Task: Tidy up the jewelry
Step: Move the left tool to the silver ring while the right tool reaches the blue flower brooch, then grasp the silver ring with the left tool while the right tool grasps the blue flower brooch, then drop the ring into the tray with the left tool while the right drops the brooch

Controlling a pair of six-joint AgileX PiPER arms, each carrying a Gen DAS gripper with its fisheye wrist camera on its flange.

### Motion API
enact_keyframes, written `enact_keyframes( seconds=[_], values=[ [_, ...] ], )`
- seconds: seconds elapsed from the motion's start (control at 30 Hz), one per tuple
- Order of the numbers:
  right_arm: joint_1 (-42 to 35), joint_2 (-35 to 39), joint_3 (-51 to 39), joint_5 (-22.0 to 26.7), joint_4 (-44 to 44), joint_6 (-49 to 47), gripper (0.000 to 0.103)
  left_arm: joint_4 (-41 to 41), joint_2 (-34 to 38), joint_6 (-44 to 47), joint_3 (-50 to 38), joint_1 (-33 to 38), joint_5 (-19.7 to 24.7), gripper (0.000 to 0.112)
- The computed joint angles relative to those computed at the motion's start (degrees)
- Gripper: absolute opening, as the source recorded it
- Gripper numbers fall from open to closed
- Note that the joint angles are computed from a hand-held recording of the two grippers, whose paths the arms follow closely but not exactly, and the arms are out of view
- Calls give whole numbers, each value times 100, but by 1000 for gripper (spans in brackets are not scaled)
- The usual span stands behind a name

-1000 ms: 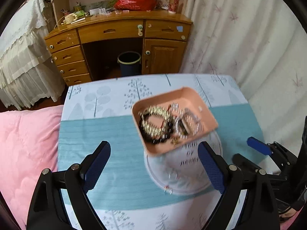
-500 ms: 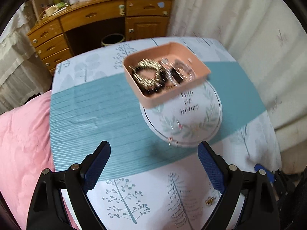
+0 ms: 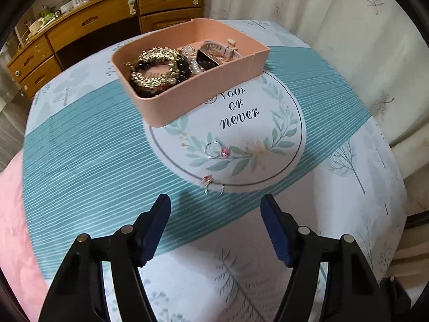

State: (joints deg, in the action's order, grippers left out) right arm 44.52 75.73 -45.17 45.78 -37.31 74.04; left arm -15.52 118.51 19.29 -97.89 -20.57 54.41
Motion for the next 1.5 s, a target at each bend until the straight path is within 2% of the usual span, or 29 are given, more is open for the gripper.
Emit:
enact_keyframes(
  seconds=[0.07,0.13,0.2,0.33,0.4,0.43,0.5,0.53,0.7,0.9,1.07,1.2,1.37,1.5],
  values=[
    [53,161,-16,-4,-24,-18,53,-48,75,-11,47,-30,-162,59],
    [67,260,-23,-33,36,-82,46,34,143,-55,77,-63,-268,46],
    [57,326,-32,-39,49,-127,42,94,32,12,326,-117,-669,40],
    [-118,391,-52,-128,61,-229,37,-138,24,198,435,-78,-829,31],
    [-225,473,-104,-164,157,-384,29,-105,-2,234,515,-94,-960,23],
    [-300,526,-133,-200,255,-521,21,-115,3,232,516,-88,-975,18],
    [-294,561,-170,-194,275,-582,20,-276,65,261,422,-27,-892,15],
    [-288,553,-164,-198,267,-583,20,-340,80,234,396,8,-851,8],
    [-439,431,-119,-376,605,-929,20,-694,193,217,203,193,-561,6],
    [-1191,249,-90,-845,1720,-1825,19,-691,257,172,-22,222,-188,5],
    [-1926,100,-109,-1262,2856,-2776,20,-764,92,153,63,281,-214,5],
    [-2459,204,-314,-1484,3736,-3716,20,-876,95,115,-212,431,168,5],
    [-3160,635,-989,-1732,4775,-5015,20,-704,96,-126,-806,590,677,5],
    [-3505,1103,-1735,-1743,5124,-5727,20,-511,275,-379,-1577,653,1159,5]
  ],
)
